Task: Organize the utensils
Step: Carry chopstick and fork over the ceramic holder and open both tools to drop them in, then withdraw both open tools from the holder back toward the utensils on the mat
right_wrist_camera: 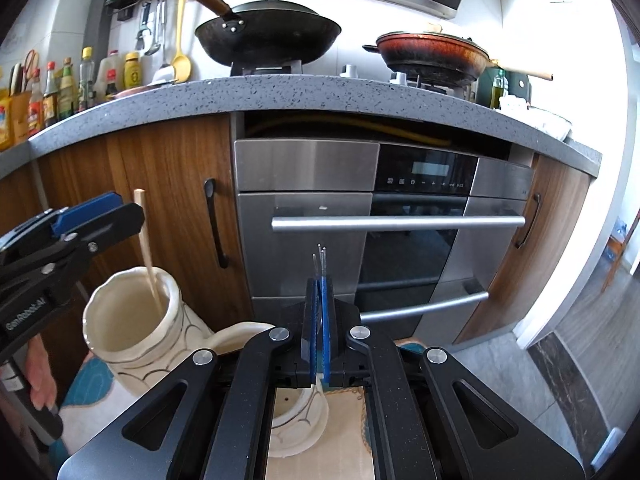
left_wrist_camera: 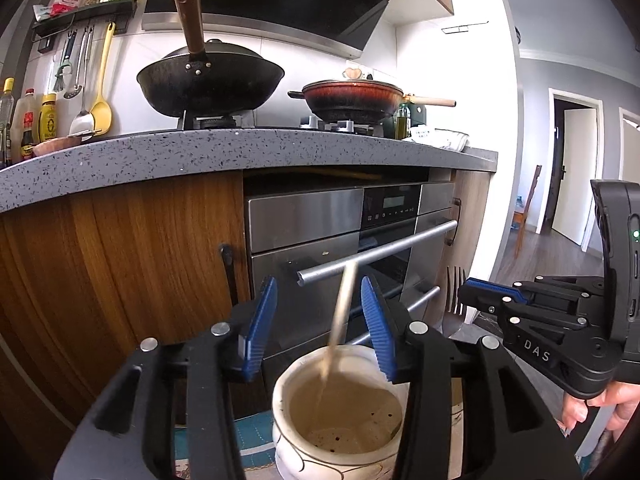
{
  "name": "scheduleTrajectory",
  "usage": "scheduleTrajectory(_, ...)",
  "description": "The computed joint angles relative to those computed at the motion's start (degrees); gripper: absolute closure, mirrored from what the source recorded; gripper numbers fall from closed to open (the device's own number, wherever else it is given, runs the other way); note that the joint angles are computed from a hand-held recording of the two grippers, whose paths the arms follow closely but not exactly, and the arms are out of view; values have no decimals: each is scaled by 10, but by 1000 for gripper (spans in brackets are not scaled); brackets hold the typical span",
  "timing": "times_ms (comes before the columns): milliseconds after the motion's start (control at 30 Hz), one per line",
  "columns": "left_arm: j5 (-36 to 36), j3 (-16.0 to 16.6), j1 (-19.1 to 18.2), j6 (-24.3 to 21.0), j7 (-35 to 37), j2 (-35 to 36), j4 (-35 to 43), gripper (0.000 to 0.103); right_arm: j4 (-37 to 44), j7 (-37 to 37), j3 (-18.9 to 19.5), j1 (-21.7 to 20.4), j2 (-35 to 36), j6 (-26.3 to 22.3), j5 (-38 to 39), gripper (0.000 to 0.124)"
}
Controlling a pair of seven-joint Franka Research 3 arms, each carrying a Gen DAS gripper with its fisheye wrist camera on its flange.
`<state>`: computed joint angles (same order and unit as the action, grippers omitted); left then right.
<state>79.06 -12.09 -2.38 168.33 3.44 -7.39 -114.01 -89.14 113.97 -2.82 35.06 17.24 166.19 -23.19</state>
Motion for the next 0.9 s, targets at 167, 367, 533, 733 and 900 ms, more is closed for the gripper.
scheduleTrajectory(167,-3,-1,5,1,-1,-23,-18,44,-14,9,-3,0,-13,18,-2,89)
scheduleTrajectory(367,-54,-10,16,-6,32,-74,-66,27,-76,105,-29,17,-67,51,-80,62)
scheduleTrajectory(533,-76,-27,38,-5,36,-136,-119,8,-140,225,-32,14,-127,63,-196,40)
scheduleTrajectory(733,-165,-33,40,-18,96,-201,-181,6,-215,411,5,-29,-206,95,-383,27)
scheduleTrajectory(900,-227,-45,46,-28,134,-245,-223,6,-256,473,49,-68,-247,99,-437,26)
